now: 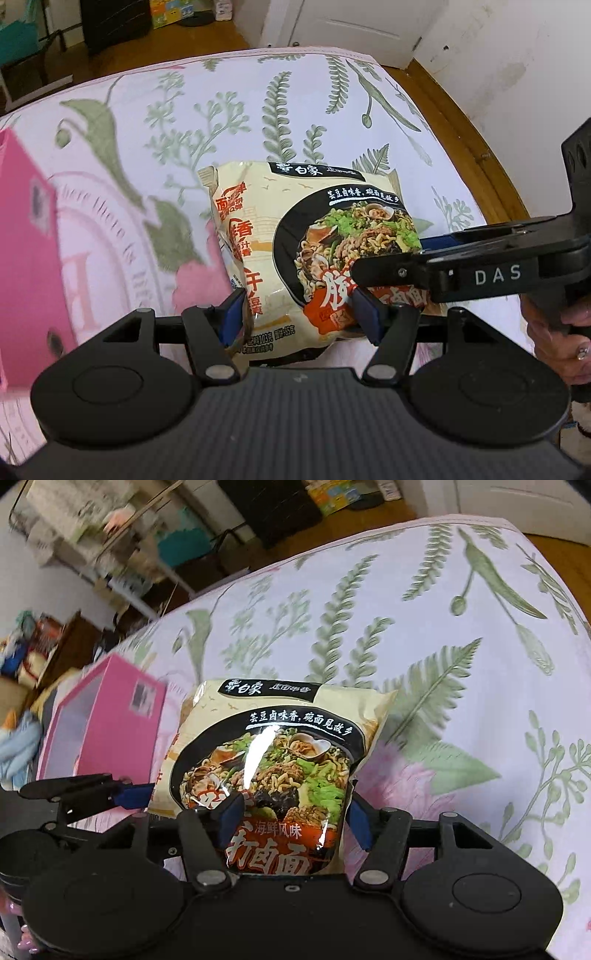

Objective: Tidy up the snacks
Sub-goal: 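Lift the noodle packet with both grippers and carry it over the pink box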

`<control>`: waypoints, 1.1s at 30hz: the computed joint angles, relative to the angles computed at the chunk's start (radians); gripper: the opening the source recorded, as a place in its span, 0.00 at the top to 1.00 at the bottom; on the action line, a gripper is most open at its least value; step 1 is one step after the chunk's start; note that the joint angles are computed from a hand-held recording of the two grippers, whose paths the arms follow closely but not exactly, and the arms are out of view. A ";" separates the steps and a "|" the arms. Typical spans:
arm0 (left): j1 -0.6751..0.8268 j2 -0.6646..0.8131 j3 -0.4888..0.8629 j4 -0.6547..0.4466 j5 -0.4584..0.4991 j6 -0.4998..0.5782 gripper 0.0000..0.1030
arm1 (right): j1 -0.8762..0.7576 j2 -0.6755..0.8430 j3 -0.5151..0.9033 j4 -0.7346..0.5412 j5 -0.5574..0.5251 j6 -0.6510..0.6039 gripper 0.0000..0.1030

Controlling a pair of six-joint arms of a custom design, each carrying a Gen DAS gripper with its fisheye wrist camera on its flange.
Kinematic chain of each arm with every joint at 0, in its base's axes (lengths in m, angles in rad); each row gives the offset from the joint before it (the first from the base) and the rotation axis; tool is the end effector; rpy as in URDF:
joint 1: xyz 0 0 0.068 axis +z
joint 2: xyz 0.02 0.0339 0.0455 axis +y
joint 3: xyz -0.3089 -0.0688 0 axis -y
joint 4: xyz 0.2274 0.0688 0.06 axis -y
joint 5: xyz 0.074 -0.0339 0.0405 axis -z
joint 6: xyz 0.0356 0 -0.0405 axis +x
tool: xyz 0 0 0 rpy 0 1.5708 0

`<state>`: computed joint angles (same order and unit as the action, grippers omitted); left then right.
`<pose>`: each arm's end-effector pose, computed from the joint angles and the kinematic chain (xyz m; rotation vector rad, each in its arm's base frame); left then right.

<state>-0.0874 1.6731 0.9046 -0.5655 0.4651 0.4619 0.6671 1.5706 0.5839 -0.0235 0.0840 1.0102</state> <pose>0.2791 -0.0405 0.2030 0.8256 2.6426 -0.5827 0.2011 0.1546 0.1731 0.4863 2.6182 0.4953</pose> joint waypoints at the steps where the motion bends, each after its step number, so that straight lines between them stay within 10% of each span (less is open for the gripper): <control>1: 0.022 -0.016 -0.008 -0.016 0.008 0.017 0.41 | 0.022 -0.003 0.016 -0.025 0.008 0.007 0.35; 20: 0.543 -0.160 0.136 -0.397 0.135 0.463 0.41 | 0.250 0.142 0.504 -0.343 0.074 -0.010 0.32; 33: 0.829 0.250 0.673 -0.668 0.229 0.548 0.41 | 0.152 0.422 0.842 -0.225 -0.151 -0.191 0.51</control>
